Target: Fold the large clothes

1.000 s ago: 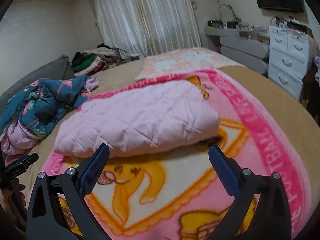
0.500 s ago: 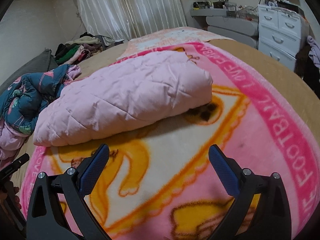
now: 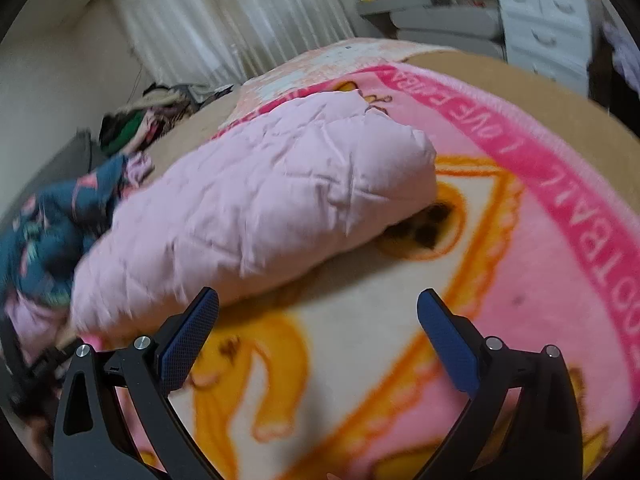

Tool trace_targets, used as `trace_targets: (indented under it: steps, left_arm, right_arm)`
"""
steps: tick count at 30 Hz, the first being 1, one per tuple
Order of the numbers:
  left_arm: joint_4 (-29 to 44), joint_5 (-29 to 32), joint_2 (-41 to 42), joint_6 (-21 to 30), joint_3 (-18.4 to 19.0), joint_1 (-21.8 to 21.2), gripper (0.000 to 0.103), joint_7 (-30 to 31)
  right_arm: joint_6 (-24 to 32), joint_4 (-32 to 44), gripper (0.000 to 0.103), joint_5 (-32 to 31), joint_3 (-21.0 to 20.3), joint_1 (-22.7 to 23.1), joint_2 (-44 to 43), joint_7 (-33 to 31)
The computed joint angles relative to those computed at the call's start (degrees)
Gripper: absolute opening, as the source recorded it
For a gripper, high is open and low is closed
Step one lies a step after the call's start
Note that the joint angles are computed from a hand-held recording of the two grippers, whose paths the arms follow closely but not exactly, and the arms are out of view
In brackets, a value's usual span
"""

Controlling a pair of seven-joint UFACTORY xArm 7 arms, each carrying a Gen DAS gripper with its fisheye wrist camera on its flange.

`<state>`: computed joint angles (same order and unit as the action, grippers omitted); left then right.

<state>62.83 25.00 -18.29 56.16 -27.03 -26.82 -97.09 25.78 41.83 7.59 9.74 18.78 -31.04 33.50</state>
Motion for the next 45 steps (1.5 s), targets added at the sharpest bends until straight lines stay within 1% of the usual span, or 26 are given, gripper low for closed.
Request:
trace_targets:
  steps: [2, 4, 7, 9, 12, 15, 19, 22, 27, 29, 32, 39, 42, 43, 45]
  left_arm:
    - [-1.39, -0.67, -0.71, -2.59, 1.06, 0.64, 0.095, -1.75]
    - [-1.90, -1.03, -0.90, -3.98, 1.64, 1.40, 0.095, -2.41]
    - [-3.10, -1.78, -1.46, -6.88, 2.42, 2.55, 0.094, -3.61]
    - [-3.29, -1.96, -1.49, -7.56, 2.43, 3.41, 0.094, -4.32]
    - [-3.36, -2.27, -1.64, -7.61, 2.55, 4.27, 0.094, -4.88]
    - [-4.17, -3.07, -2.26, -8.05, 2.75, 5.01, 0.094, -6.46]
    - [-5.03, -3.28, -2.59, -9.42, 2.91, 6.20, 0.094, -8.02]
    - [-6.48, -4.02, -2.77, -12.04, 3.46, 6.99, 0.094, -9.53]
    - [-8.52, -3.69, -2.31, -16.01, 3.39, 8.69, 0.095, -12.55]
    - [-8.97, -2.86, -1.63, -17.48, 3.19, 9.37, 0.095, -13.95]
    - [-8.84, -1.01, -0.47, -18.31, 3.02, 10.10, 0.095, -15.20]
    - [-5.07, 3.35, 3.33, -15.32, 3.73, 9.32, 0.095, -15.08]
    - [-5.47, 4.60, 3.51, -15.62, 4.57, 8.51, 0.095, -15.38]
    - [-5.37, 5.01, 3.68, -15.48, 4.74, 8.37, 0.095, -15.17]
    - [-4.66, 5.80, 4.25, -14.82, 5.03, 8.07, 0.094, -14.43]
  right_arm:
    - [-0.84, 1.56, 0.099, 0.82, -0.63, -0.24, 2.15, 0.52]
    - [-1.00, 3.80, 0.099, -0.01, -0.17, -1.89, 4.94, 2.03]
    - [-1.34, 5.97, 0.099, 1.02, -1.13, -2.29, 8.42, 3.18]
    - [-2.22, 6.64, 0.099, 1.77, -1.51, -2.81, 10.21, 4.58]
    - [-3.20, 8.19, 0.099, 0.60, -1.19, -4.42, 13.35, 7.28]
    - [-4.69, 9.34, 0.099, 2.87, -2.59, -2.97, 16.31, 5.50]
    - [-6.36, 10.29, 0.099, 4.16, -2.70, -2.78, 19.01, 5.47]
    - [-7.74, 10.41, 0.099, 4.86, -2.69, -2.51, 20.16, 5.08]
    - [-10.00, 10.28, 0.099, 12.75, -4.83, -0.03, 21.69, -2.07]
    - [-10.03, 10.71, 0.099, 13.57, -4.64, -0.17, 22.17, -3.14]
    - [-10.06, 11.69, 0.099, 13.84, -4.21, -0.58, 23.35, -4.06]
    - [-10.76, 13.01, 0.099, 17.25, -3.99, -0.52, 25.24, -7.57]
    - [-10.63, 14.28, 0.099, 23.37, -4.51, 0.21, 26.53, -13.74]
    - [-10.53, 14.62, 0.098, 26.07, -4.64, 0.38, 26.85, -16.13]
    - [-10.35, 15.25, 0.095, 29.11, -4.47, 0.27, 27.29, -19.54]
